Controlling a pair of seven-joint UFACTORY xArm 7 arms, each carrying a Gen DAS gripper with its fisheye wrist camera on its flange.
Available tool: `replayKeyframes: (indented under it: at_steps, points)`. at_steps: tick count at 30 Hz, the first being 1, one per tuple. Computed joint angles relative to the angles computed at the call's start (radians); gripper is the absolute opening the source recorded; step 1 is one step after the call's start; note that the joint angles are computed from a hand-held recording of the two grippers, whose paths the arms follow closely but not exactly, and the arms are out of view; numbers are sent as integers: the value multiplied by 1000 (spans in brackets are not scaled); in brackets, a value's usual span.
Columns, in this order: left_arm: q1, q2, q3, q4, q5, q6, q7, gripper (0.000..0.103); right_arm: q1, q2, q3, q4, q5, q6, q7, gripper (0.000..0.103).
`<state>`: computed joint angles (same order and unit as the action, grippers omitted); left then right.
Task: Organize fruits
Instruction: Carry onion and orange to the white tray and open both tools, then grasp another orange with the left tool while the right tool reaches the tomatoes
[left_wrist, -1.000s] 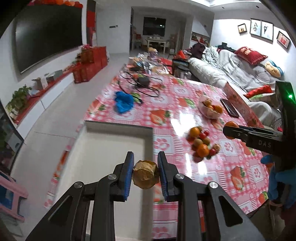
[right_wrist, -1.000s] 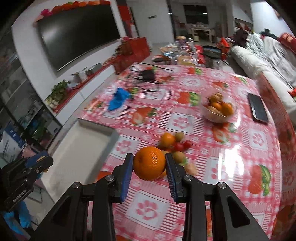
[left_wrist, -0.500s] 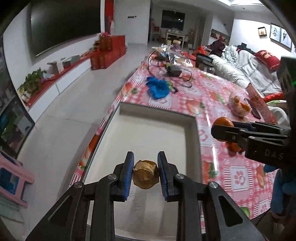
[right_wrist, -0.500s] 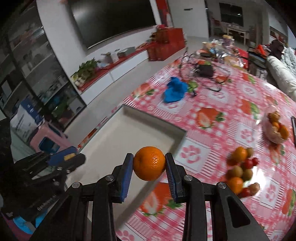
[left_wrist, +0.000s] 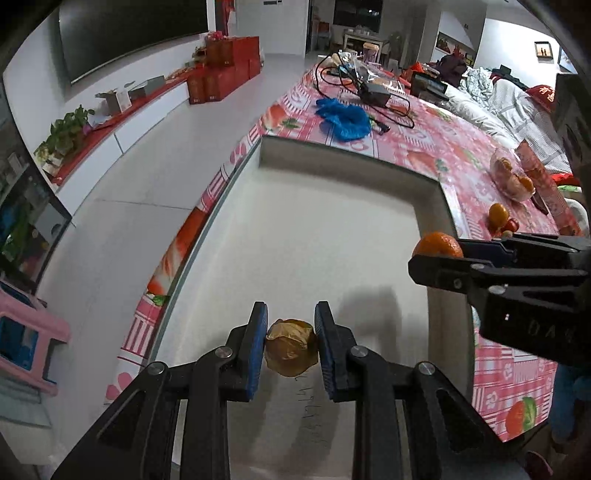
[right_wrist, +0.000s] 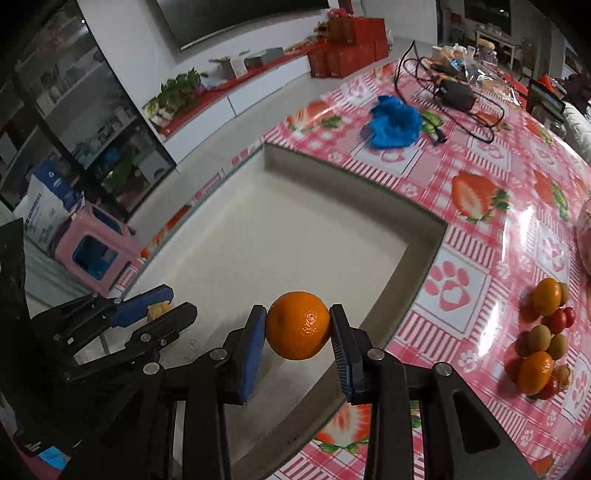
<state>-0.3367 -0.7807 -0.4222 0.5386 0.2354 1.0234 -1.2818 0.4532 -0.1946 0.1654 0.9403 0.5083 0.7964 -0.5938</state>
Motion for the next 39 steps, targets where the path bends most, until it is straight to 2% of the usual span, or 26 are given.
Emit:
replayKeyframes:
  at_steps: [1,2,5,6,7,8,9,17,19,27,35,39]
  points:
    - [1,1,-2,1,1,6,-1,31,0,1,3,-4,-9,-4,5,36]
    - [0,5,-6,3,1,14,-3,37,0,4,6,-5,-15,-8,10,36]
    - [2,7,-15,4,9,26,-17,66,0,6,5,-9,-19,-3,15,36]
    - [2,2,-18,3,14,26,-23,73,0,7,6,-9,-21,-5,18,37]
    - [1,-3,-20,2,18,27,-28,75,1,5,5,-10,-21,-5,18,54]
    - [1,-6,-23,3,21,30,-33,77,1,2,5,-12,-20,-6,18,66]
    - [-1,-9,-25,4,23,32,-37,78,2,-4,4,-19,-16,-17,16,80]
    - [-8,24,-40,41,31,50,-51,80,2,-57,-18,-50,1,-30,7,81]
    - [-7,39,-44,55,38,43,-57,80,-9,-73,-30,-64,0,-35,9,103]
    - [-10,142,-70,153,83,3,-59,80,-91,-153,-113,-141,1,-55,5,103]
    - [-30,349,-86,320,163,-85,-37,80,-249,-162,-178,-207,-122,-101,82,103]
    - [-55,478,-77,423,222,-93,-35,81,-308,-143,-200,-213,-178,-130,89,103]
